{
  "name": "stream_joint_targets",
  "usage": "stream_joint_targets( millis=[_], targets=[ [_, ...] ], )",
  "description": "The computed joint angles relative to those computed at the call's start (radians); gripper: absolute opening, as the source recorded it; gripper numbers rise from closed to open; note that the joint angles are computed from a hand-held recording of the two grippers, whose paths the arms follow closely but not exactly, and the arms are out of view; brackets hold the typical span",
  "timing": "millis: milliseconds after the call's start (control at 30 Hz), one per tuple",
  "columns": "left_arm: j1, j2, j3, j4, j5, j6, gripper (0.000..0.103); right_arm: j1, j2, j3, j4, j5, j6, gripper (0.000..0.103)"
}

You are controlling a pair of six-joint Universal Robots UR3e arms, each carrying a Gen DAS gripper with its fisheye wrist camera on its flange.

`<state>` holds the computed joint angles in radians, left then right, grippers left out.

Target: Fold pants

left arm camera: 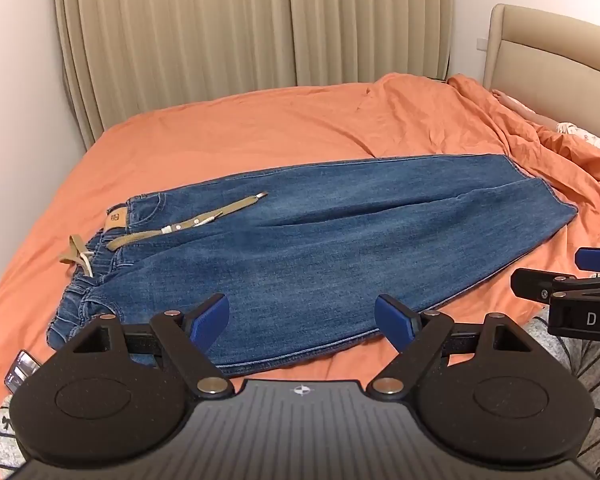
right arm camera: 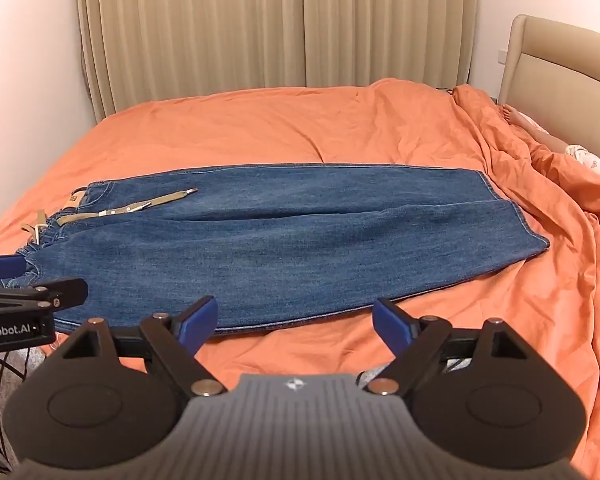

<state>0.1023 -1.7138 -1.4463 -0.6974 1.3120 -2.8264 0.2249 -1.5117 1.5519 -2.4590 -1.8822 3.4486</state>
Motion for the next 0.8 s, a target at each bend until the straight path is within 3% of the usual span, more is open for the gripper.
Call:
stream_joint_targets(
  millis=[800],
  targets=[
    [-0.002,0.009,0.006,-0.033,0.020,0.009,0.096,0.004,-0.011,0.001,0.015,0.012,0.008,0.081]
  ],
)
